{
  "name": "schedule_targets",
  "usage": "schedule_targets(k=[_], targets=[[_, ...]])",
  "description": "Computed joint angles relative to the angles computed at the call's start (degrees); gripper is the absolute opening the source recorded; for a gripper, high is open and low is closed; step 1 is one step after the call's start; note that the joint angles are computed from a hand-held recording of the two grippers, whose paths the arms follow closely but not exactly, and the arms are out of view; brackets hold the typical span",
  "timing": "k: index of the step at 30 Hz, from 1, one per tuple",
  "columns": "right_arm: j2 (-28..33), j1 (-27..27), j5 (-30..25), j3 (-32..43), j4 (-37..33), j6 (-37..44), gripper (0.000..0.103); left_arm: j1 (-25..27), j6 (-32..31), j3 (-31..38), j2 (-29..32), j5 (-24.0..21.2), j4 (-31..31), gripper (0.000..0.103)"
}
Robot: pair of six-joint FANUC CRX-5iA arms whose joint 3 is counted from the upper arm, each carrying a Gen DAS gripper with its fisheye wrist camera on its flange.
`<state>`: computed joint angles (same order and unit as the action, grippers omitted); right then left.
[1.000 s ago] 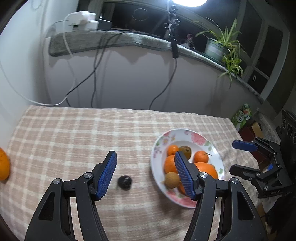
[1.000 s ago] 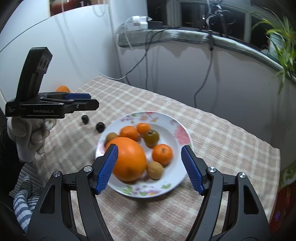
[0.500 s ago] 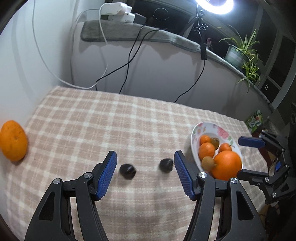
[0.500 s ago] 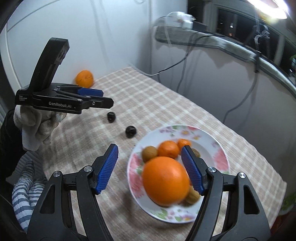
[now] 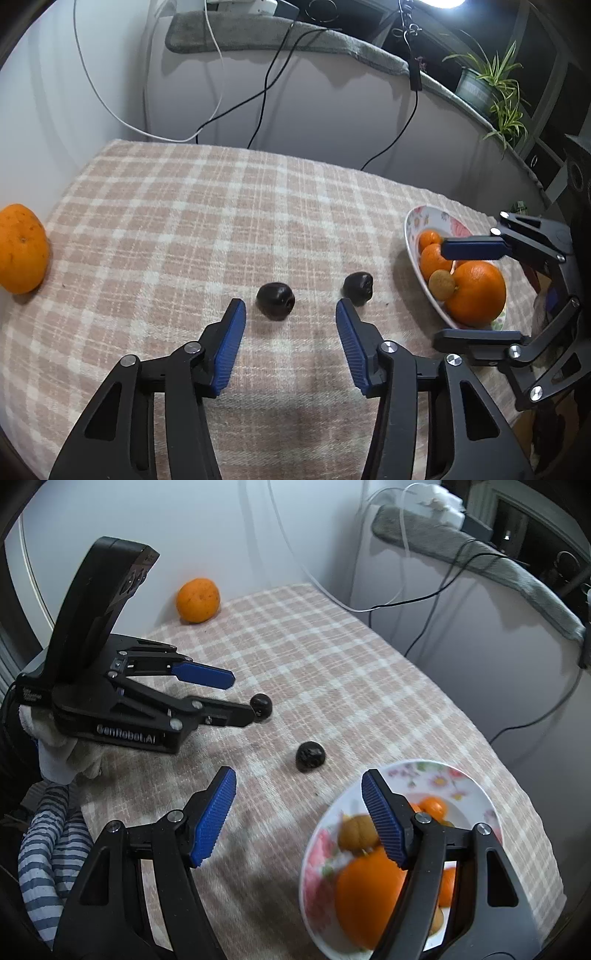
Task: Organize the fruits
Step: 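Move both grippers toward the two dark plums on the cloth, then close the left gripper on a dark plum while the right gripper grasps the other plum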
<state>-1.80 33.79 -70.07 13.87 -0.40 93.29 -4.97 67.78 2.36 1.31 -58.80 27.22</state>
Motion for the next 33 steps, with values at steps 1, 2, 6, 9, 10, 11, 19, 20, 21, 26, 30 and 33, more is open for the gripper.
schedule_targets(k=[1,2,6,9,10,11,19,20,21,26,30,33], targets=[[0.9,0.0,-0.6,0.7,-0.1,0.5,0.073,0.0,-0.2,0.0,0.2,-0.2,0.1,0.045],[1.4,0.1,-1.0,1.2,-0.1,0.7,0.072,0.1,-0.3,0.1,0.3,-0.2,0.1,0.045],[4.2,0.0,-3.0,3.7,-0.7,1.9,0.064,0.2,-0.4,0.5,1.0,-0.7,-0.1,0.041],[6.1,0.1,-4.6,5.5,-0.5,2.9,0.053,0.3,-0.4,0.8,1.4,-0.7,-0.2,0.04],[6.7,0.1,-5.1,6.1,-0.4,3.2,0.051,0.3,-0.5,0.8,1.5,-0.7,-0.1,0.039],[7.3,0.2,-5.5,6.5,0.1,3.2,0.051,0.3,-0.6,0.9,1.7,-0.8,0.0,0.038],[10.6,0.3,-7.7,8.7,2.1,3.8,0.046,0.0,-1.2,1.3,2.7,-0.9,0.3,0.034],[10.8,0.3,-7.9,8.9,2.1,4.0,0.045,0.0,-1.2,1.4,2.8,-0.9,0.3,0.034],[11.0,0.2,-8.1,9.0,2.0,4.1,0.045,0.0,-1.2,1.5,2.9,-0.9,0.3,0.032],[11.8,0.4,-8.4,9.1,2.2,4.4,0.039,-0.1,-1.2,1.6,3.2,-0.8,0.4,0.028],[11.8,0.5,-8.1,8.6,2.8,3.7,0.036,0.0,-1.3,1.4,3.4,-0.7,1.1,0.026],[11.8,0.4,-7.9,8.3,3.0,2.9,0.032,0.0,-0.7,1.6,3.7,-0.5,1.0,0.022]])
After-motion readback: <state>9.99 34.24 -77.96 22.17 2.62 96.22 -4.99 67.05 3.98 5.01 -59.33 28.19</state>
